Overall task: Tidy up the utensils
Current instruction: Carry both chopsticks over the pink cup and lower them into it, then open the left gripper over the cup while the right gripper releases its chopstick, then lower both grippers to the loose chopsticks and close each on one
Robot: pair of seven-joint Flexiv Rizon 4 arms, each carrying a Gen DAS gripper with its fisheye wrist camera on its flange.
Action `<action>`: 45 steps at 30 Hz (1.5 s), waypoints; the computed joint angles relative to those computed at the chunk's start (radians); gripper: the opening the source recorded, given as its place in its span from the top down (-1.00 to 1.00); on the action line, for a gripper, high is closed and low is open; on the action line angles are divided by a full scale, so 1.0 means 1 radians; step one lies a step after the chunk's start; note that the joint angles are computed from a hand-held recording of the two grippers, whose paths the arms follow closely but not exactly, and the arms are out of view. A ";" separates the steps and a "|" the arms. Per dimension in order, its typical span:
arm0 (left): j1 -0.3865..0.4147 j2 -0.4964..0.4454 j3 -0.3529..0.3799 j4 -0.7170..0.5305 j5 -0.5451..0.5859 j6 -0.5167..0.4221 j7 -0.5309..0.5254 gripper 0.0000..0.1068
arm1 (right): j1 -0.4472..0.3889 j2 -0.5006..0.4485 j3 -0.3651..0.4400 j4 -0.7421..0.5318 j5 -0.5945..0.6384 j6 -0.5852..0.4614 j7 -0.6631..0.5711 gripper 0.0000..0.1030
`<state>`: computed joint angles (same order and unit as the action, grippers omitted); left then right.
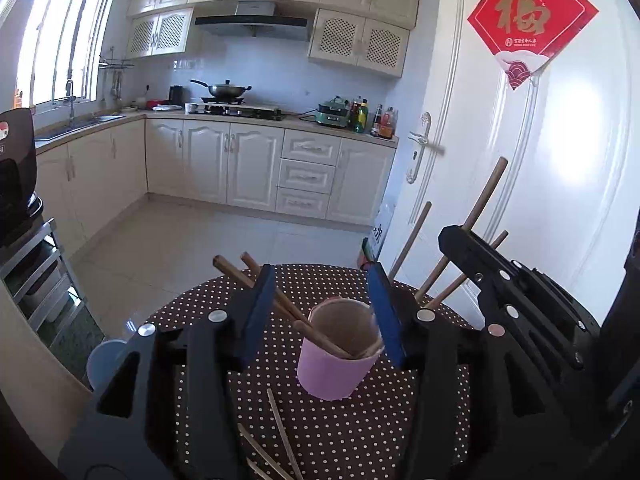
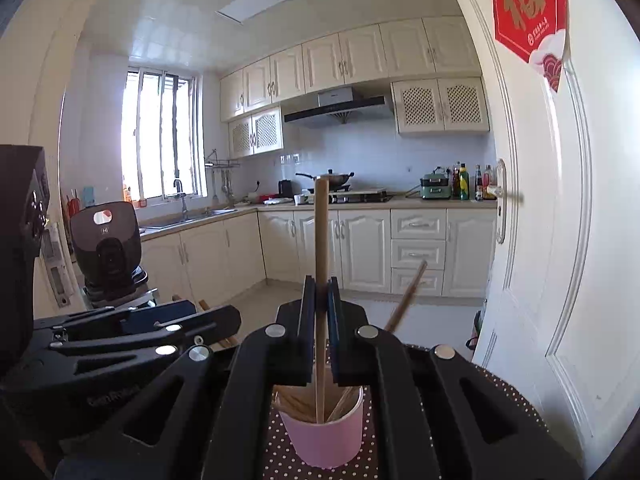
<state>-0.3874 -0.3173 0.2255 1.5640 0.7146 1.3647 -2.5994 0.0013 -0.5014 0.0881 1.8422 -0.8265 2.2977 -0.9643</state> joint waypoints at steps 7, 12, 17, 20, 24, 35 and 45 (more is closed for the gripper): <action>-0.016 0.017 0.006 0.009 0.041 -0.034 -0.043 -0.04 | -0.009 0.001 0.004 0.015 -0.030 -0.024 0.009 0.91; -0.018 0.043 -0.002 0.021 0.108 -0.067 -0.106 -0.15 | -0.030 -0.009 0.015 0.013 -0.093 -0.054 0.058 0.91; 0.003 0.069 -0.034 0.040 0.152 -0.097 -0.142 -0.25 | -0.044 -0.010 0.019 0.016 -0.140 -0.073 0.098 0.90; 0.014 0.092 -0.052 0.059 0.183 -0.114 -0.172 -0.32 | -0.073 -0.009 0.030 0.012 -0.198 -0.073 0.161 0.88; 0.037 0.129 -0.089 0.095 0.196 -0.135 -0.170 -0.33 | -0.078 0.013 0.016 0.032 -0.226 -0.063 0.200 0.55; 0.118 0.242 -0.187 0.236 0.148 -0.183 -0.145 -0.34 | -0.092 0.089 -0.025 0.134 -0.312 0.007 0.239 0.38; 0.191 0.272 -0.223 0.387 -0.071 -0.152 0.013 -0.34 | -0.093 0.120 -0.058 0.193 -0.455 0.009 0.309 0.38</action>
